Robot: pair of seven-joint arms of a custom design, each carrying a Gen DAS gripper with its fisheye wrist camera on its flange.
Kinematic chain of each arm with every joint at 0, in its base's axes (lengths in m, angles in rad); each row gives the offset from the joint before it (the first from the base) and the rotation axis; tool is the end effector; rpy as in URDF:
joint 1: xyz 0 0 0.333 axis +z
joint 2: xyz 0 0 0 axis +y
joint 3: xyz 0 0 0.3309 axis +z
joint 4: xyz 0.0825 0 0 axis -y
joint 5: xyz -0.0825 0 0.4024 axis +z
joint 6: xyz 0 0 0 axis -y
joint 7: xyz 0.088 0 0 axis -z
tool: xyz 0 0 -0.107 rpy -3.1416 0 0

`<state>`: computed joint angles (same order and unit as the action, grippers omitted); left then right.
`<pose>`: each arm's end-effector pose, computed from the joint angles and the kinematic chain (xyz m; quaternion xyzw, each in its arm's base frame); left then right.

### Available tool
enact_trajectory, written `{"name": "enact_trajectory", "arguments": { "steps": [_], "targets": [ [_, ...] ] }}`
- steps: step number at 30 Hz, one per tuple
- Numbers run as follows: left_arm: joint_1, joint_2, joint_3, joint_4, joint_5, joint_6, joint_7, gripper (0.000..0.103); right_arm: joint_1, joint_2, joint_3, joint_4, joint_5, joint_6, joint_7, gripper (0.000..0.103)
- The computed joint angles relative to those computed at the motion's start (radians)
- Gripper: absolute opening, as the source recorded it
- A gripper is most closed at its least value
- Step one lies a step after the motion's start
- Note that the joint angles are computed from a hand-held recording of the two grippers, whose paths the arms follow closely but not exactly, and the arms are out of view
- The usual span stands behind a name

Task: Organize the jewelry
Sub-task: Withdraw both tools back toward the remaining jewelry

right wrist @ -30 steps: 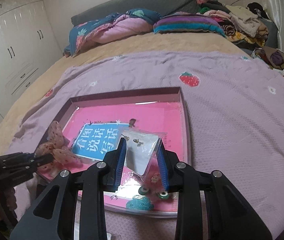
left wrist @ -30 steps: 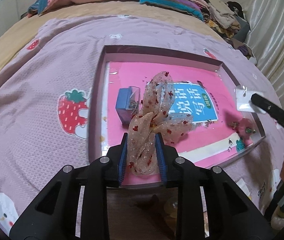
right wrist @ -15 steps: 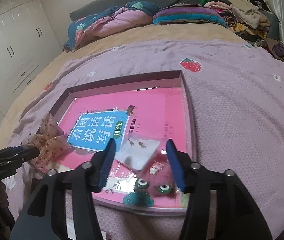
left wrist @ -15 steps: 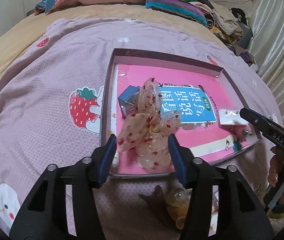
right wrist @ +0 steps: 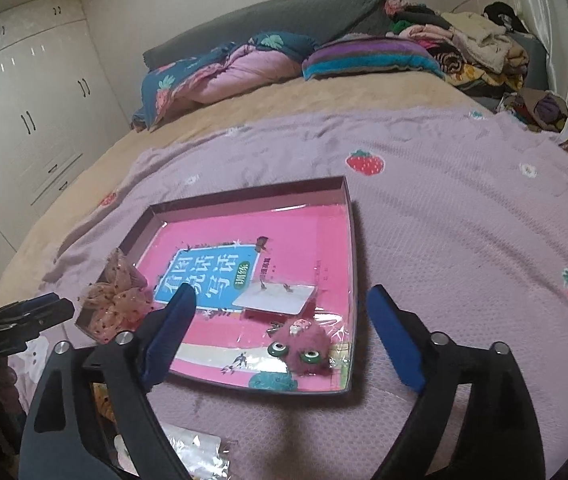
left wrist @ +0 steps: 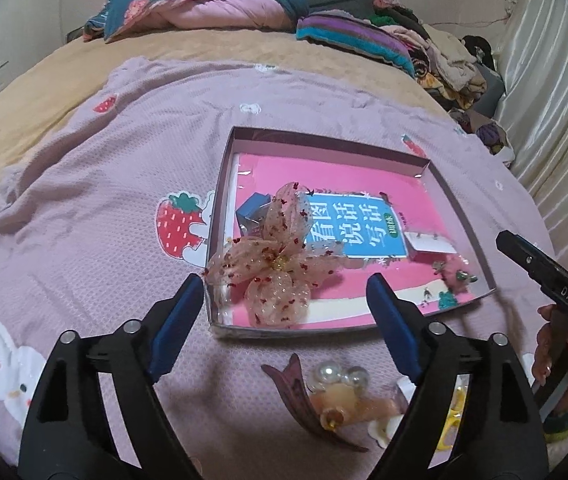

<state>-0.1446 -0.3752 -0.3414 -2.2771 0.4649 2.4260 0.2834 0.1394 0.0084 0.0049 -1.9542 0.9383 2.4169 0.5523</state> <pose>0.4331 -0.2460 0.5588 -0.8118 0.4744 -0.2556 0.2252 0.6085 0.0925 0.5302 -0.7979 0.4329 -0.0631 0.4147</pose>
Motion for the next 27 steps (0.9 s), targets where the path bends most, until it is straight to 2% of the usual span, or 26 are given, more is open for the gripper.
{"name": "enact_trajectory", "arguments": {
  "steps": [2, 7, 8, 13, 27],
  "targets": [
    [-0.005, -0.017, 0.001, -0.005, -0.012, 0.001, -0.009, 0.087, -0.001, -0.018, -0.002, -0.012, 0.01, 0.001, -0.014, 0.091],
    [0.0, -0.059, -0.018, -0.012, -0.005, -0.017, -0.033, 0.089, 0.005, -0.067, -0.015, -0.04, 0.031, 0.0, -0.04, 0.091],
    [0.0, -0.068, -0.02, -0.015, -0.005, -0.019, -0.036, 0.093, 0.006, -0.082, -0.02, -0.049, 0.04, -0.002, -0.048, 0.092],
    [0.0, -0.108, -0.034, -0.025, -0.001, -0.024, -0.047, 0.093, 0.024, -0.159, -0.043, -0.108, 0.073, 0.018, -0.101, 0.093],
    [0.011, -0.223, -0.079, -0.065, 0.007, -0.023, -0.082, 0.093, 0.066, -0.334, -0.113, -0.241, 0.058, 0.01, -0.128, 0.093]
  ]
}}
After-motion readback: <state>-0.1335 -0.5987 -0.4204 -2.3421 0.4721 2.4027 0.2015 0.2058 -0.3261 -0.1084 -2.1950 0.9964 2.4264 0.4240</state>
